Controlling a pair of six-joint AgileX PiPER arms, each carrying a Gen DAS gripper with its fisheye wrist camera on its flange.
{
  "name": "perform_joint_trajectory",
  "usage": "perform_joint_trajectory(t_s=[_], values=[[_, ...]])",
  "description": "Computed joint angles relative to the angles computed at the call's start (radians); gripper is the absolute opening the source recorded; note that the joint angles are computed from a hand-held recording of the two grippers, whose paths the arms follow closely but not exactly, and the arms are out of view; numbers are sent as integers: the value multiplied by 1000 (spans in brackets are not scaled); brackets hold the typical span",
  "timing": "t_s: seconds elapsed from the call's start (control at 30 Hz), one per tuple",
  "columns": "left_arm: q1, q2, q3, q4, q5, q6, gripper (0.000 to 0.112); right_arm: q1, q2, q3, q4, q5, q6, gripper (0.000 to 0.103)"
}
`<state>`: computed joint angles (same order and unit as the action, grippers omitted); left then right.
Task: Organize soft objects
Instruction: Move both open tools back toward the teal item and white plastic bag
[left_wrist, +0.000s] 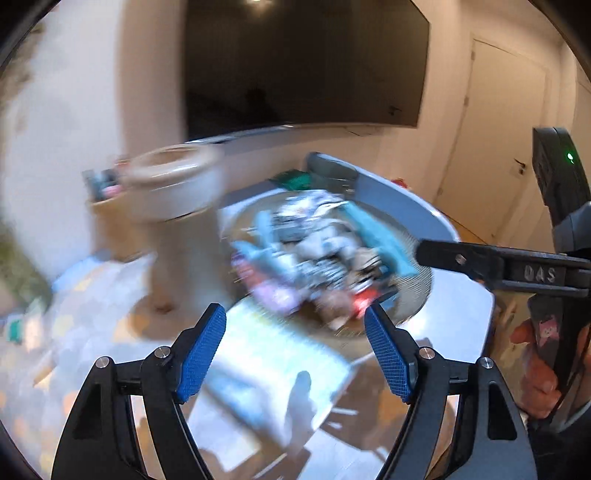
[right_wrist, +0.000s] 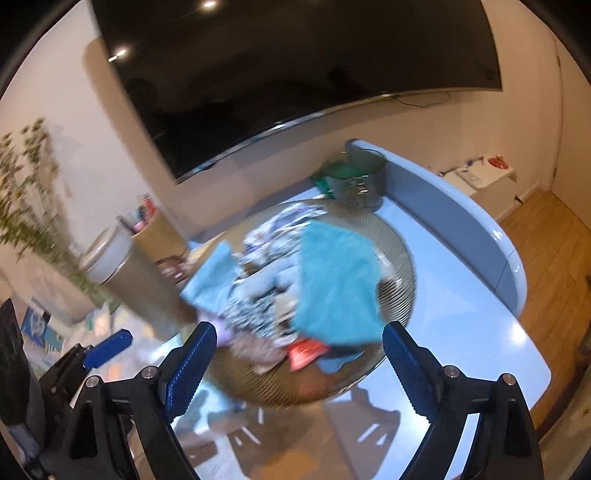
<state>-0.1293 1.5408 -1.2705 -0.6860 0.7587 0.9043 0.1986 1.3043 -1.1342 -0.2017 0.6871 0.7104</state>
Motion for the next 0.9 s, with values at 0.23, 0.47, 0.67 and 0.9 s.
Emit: perform_joint_trajectory(t_s=[0.23, 0.47, 0.67, 0.9], values=[[366, -105, 198, -67, -84, 233, 76, 424, 112, -105, -241, 128, 135, 91], [694, 78, 66, -85, -84, 263, 76, 622, 452, -419, -126, 135, -43, 91], [809, 280, -66, 15, -111, 181, 76, 667, 817, -808, -50, 161, -173, 91], [852, 406, -165, 32, -37, 114, 76, 636, 1050, -1030, -71, 130, -130, 91]])
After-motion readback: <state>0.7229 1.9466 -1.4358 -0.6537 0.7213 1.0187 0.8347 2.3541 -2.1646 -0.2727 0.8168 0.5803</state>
